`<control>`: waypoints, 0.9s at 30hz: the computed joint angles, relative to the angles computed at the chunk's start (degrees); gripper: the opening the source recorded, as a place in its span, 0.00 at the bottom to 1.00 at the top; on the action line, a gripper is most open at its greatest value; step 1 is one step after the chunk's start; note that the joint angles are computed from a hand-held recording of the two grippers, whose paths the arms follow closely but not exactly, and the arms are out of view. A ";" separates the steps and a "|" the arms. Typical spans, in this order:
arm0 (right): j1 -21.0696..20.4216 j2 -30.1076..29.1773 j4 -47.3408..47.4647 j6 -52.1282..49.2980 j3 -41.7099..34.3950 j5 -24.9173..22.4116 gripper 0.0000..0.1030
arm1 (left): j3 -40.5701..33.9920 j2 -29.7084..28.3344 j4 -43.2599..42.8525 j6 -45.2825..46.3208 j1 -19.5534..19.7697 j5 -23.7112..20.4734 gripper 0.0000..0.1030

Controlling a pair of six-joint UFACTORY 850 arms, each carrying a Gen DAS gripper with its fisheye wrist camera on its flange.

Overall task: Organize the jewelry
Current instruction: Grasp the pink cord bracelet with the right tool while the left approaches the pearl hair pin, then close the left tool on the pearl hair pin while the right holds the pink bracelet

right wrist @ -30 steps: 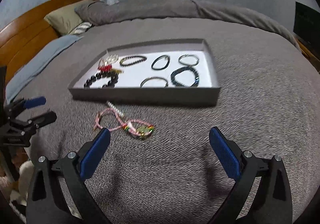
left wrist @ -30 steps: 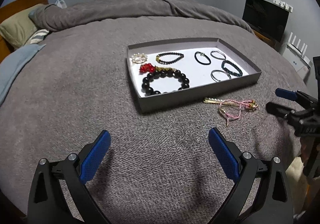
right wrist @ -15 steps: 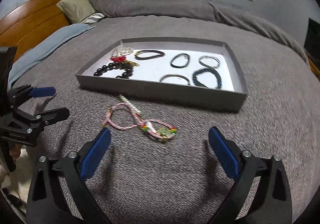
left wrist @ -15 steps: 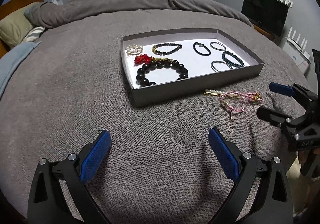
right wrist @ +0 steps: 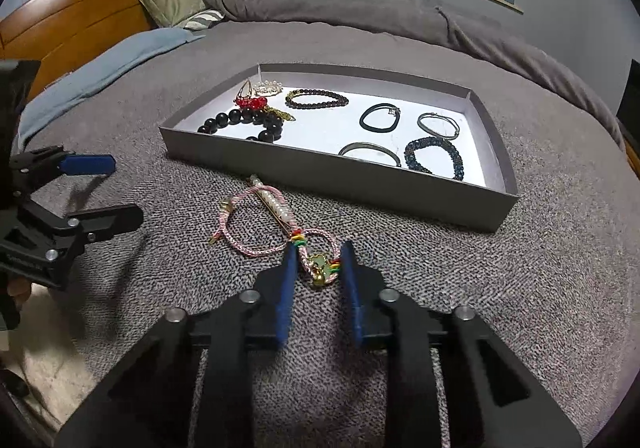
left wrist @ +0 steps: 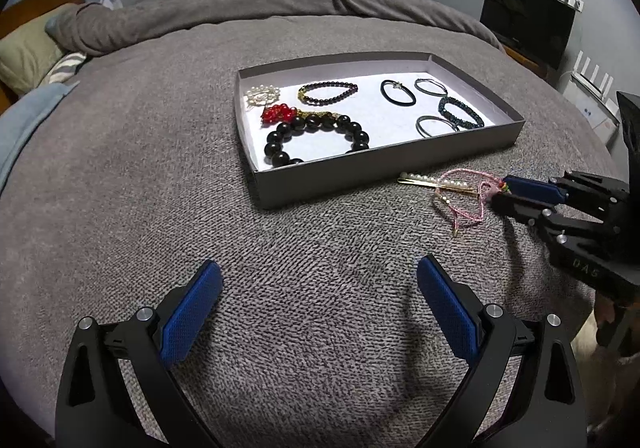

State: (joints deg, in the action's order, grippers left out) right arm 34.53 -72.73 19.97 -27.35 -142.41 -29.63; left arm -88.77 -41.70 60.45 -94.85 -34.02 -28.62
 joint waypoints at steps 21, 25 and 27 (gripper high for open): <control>-4.94 13.39 16.40 -8.87 21.15 10.21 0.06 | -16.34 -10.74 -7.50 7.87 -1.13 4.16 0.92; -5.51 13.81 17.94 -9.80 22.27 10.91 0.06 | -21.00 -13.73 -10.29 8.20 -1.24 2.52 0.89; -5.64 13.97 18.95 -10.61 22.76 11.13 0.06 | -22.79 -14.84 -11.12 7.45 -1.22 1.58 0.84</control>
